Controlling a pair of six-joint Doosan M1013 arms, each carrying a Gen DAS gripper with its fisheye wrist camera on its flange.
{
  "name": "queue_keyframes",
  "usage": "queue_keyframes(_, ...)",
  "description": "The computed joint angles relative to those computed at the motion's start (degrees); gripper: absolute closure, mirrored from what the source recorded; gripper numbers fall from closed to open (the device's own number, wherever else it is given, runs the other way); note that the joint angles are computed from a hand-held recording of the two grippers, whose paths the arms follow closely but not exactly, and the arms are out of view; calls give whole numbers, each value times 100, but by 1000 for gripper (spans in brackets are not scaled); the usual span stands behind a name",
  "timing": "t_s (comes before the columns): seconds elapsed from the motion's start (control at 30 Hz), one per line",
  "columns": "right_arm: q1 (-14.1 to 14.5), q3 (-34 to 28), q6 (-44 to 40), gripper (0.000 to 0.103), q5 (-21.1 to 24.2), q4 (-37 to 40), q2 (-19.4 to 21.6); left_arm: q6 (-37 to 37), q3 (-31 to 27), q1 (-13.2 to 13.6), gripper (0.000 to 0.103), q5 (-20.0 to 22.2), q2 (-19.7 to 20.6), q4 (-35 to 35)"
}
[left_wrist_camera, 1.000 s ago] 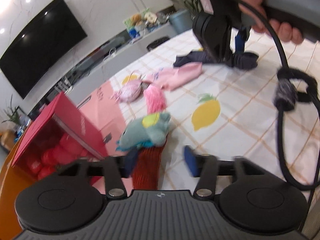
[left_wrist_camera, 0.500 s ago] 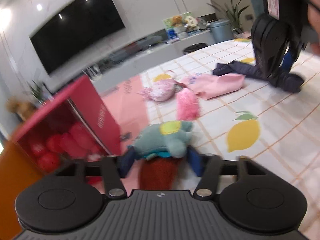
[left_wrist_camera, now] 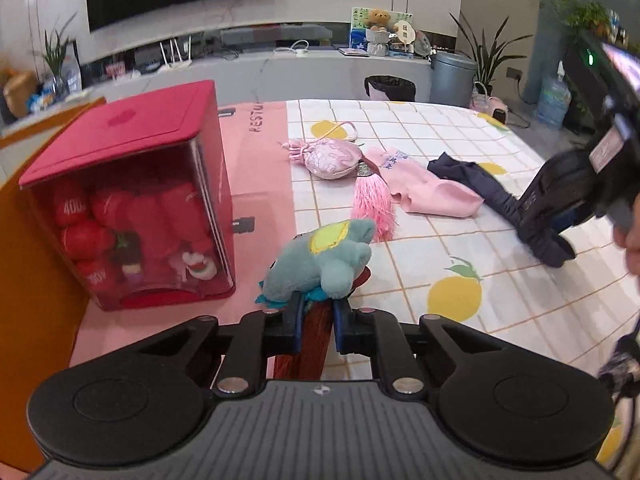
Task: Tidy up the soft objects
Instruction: 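Lift and carry the dinosaur plush and navy cloth with both grippers over the box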
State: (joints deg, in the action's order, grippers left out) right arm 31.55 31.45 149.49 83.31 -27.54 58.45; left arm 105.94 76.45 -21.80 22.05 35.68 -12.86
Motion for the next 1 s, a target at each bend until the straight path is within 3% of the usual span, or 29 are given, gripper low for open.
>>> queue_keyframes(0.17, 36, 0, 230, 89, -22, -37, 2, 655, -62, 111, 90, 236, -56, -766)
queue_keyframes(0.37, 138, 656, 1115, 90, -531, -495, -399, 1521, -121, 316, 90, 519, -189, -2114)
queue_keyframes(0.5, 233, 913, 1714, 90, -627, -944, -605, 2187, -255, 497, 90, 870, -232, -3120)
queue_keyframes(0.63, 307, 1048, 2175, 90, -788, -1318, -763, 2480, -377, 639, 90, 1048, -284, -3683)
queue_keyframes(0.77, 404, 881, 2239, 90, -855, -1667, -779, 2789, -464, 741, 90, 859, -345, -3985)
queue_keyframes(1.0, 663, 120, 1824, 91, -888, -2339, -576, 2971, -582, 914, 90, 306, -485, -3748)
